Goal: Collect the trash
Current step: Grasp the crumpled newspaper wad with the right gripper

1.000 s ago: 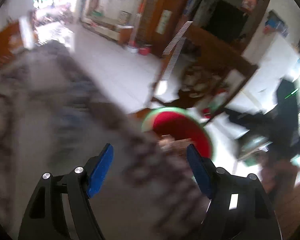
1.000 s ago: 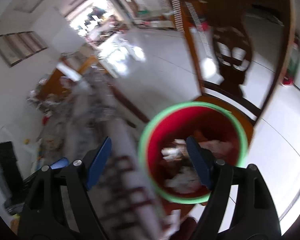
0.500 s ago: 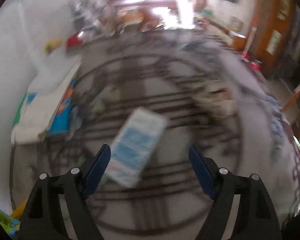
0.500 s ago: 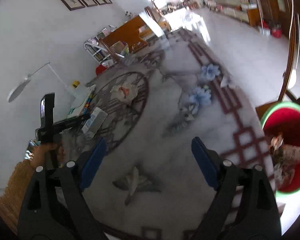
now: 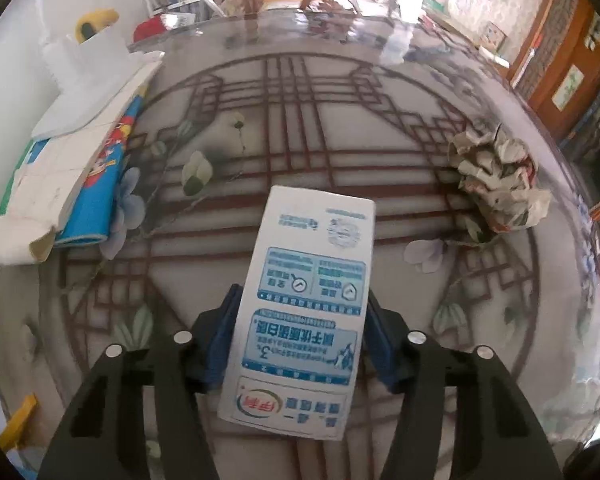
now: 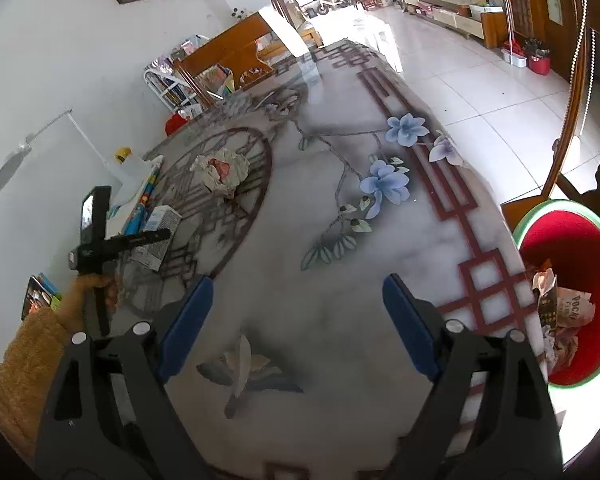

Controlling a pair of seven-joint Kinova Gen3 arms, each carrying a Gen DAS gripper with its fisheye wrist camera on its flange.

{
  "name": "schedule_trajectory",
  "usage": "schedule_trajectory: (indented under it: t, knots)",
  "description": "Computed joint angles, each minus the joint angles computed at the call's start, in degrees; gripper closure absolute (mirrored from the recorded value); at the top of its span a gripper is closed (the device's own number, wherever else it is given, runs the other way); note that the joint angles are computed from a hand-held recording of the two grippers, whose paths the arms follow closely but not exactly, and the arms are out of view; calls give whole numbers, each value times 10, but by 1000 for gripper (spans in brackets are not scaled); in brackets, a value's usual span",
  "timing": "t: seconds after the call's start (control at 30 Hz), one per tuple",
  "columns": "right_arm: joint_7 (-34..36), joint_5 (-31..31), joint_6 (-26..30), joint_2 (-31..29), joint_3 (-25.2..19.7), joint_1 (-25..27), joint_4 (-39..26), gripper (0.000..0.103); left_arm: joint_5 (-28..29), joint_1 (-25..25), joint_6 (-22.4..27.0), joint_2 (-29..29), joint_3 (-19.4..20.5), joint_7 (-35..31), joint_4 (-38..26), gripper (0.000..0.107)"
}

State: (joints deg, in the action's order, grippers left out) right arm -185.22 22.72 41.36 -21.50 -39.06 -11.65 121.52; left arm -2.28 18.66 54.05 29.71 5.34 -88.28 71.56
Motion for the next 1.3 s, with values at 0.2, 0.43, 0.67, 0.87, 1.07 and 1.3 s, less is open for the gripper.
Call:
schedule_trajectory:
  t: [0.2, 0.43, 0.67, 0.87, 1.07, 1.3]
  knots:
    - [-2, 7, 25, 22, -2, -9, -13, 18, 62, 95, -73, -90, -129, -25, 77, 55]
    - [-15, 36, 80, 74, 5, -53, -43, 18, 225, 200, -191, -249, -223, -124, 225, 55]
    - [44, 54, 108, 163, 102, -135, -94, 18, 388, 34, -181, -305, -71, -232, 319, 55]
    - [47, 166, 136, 270, 113, -110, -217, 10, 459, -83, -191, -303, -2, -270, 336, 55]
    - [105, 161, 123, 395, 212, -160, -371, 10, 422, -83, -209, -296, 11, -238, 327, 55]
    - [147, 104, 154, 493, 234, -174, -484, 8, 459, -93, -204, -297, 3, -268, 328, 55]
